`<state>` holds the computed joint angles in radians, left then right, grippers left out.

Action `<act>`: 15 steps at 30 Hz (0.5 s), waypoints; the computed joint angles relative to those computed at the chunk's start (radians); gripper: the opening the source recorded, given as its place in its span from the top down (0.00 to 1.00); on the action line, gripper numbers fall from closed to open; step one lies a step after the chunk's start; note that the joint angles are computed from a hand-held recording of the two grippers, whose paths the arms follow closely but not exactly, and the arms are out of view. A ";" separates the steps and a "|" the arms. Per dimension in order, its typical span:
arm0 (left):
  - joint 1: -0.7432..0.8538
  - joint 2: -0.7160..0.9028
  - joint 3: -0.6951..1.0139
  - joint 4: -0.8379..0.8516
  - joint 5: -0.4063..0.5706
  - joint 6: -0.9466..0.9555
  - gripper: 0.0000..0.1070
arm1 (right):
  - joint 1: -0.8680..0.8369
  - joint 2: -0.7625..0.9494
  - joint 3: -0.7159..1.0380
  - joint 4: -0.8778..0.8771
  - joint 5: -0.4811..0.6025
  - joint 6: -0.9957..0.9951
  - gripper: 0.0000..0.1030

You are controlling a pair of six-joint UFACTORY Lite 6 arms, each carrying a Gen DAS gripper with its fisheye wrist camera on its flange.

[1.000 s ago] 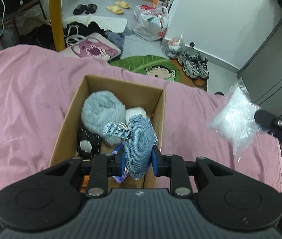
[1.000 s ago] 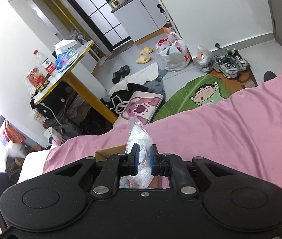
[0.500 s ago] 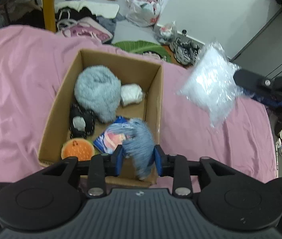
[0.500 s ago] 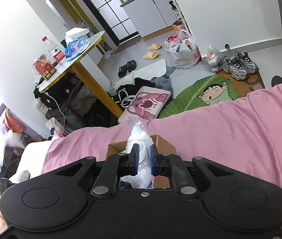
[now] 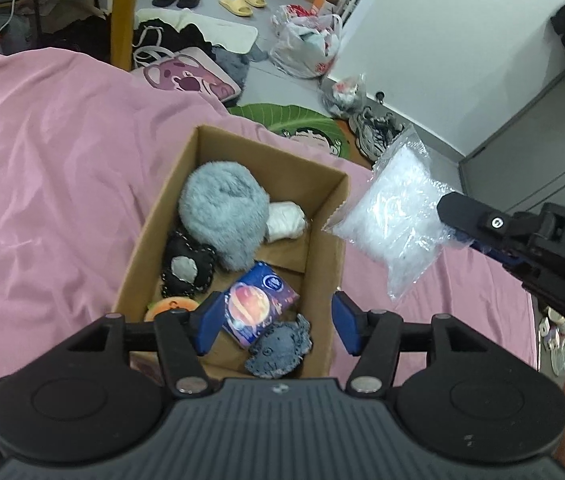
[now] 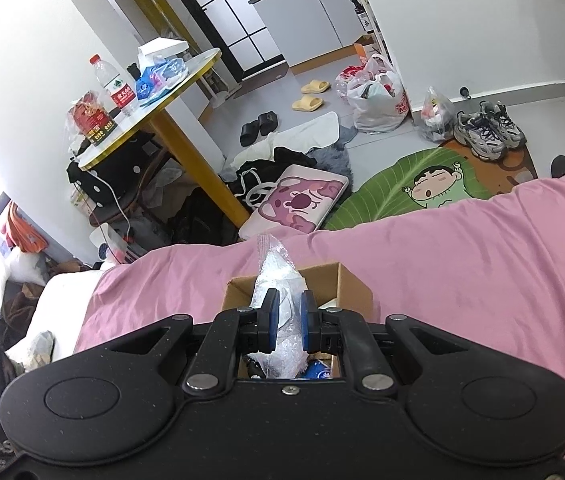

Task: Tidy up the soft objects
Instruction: 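Lower the clear bag into the box and open the right gripper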

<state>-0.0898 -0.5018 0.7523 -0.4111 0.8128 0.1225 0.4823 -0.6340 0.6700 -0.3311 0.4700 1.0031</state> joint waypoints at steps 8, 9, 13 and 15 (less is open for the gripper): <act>0.032 0.001 0.015 0.015 0.007 -0.005 0.44 | -0.023 -0.008 -0.002 0.055 -0.012 -0.028 0.73; 0.025 -0.001 0.019 0.027 0.008 -0.017 0.44 | -0.033 -0.022 -0.010 0.078 -0.007 -0.051 0.73; -0.006 0.011 0.041 0.058 0.016 -0.053 0.30 | -0.074 -0.083 -0.041 0.153 0.033 -0.128 0.57; -0.027 0.019 0.056 0.083 0.020 -0.079 0.29 | -0.098 -0.130 -0.063 0.181 0.056 -0.165 0.55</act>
<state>-0.1168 -0.4831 0.8084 -0.3282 0.8331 0.0438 0.3841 -0.7644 0.6073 -0.1499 0.5262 0.8376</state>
